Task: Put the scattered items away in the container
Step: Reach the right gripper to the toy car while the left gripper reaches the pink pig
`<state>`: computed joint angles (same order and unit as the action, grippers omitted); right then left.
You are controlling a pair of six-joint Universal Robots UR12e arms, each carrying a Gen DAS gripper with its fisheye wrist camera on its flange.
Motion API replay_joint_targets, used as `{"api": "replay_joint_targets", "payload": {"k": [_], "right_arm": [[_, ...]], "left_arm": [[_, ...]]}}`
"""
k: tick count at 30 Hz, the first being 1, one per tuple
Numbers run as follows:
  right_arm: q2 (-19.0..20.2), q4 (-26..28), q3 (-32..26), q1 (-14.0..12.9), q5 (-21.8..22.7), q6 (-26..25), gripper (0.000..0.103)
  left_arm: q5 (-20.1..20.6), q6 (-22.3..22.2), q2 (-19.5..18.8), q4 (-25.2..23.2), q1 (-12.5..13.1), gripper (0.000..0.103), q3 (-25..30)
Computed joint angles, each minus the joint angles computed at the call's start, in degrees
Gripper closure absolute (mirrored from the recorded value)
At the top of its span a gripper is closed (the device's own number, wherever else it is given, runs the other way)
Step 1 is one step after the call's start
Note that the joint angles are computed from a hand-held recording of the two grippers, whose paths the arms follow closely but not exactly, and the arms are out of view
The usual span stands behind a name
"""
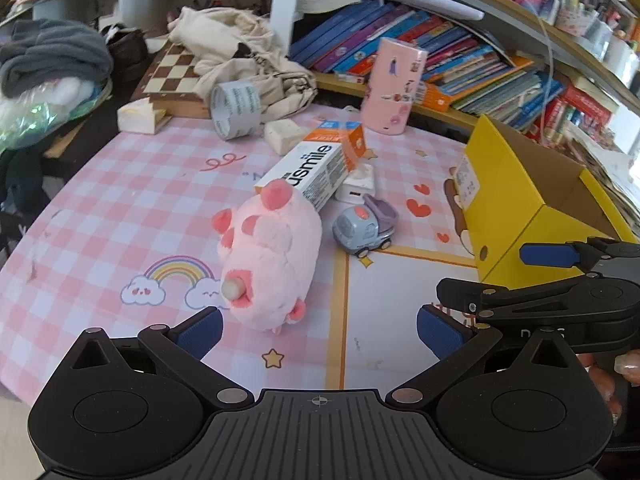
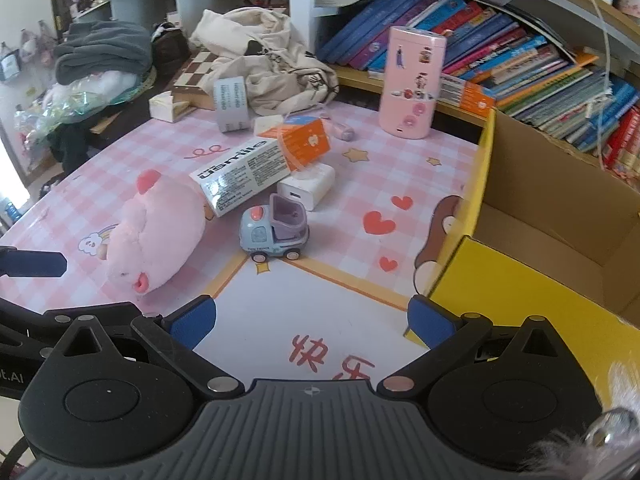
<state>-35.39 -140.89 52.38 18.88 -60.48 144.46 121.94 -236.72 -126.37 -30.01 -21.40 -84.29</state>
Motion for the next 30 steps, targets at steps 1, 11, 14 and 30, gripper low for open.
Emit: {"api": "replay_joint_targets", "payload": {"k": [1, 11, 14, 30], "right_arm": [[0.23, 0.46, -0.40, -0.02, 0.20, -0.43, 0.000], [1.83, 2.23, -2.76, -0.35, 4.41, -1.82, 0.002], [2.43, 2.38, -3.54, -0.43, 6.04, -1.05, 0.002], [6.31, 9.78, -11.60, 0.94, 3.40, -2.05, 0.002]], "left_arm": [[-0.07, -0.42, -0.14, -1.34, -0.05, 0.000, 0.52], [0.07, -4.99, -0.15, -2.04, 0.00, 0.000, 0.44], [1.24, -5.84, -0.22, -2.32, -0.03, 0.000, 0.57], [-1.41, -6.09, -0.55, -0.51, 1.96, 0.000, -0.26]]}}
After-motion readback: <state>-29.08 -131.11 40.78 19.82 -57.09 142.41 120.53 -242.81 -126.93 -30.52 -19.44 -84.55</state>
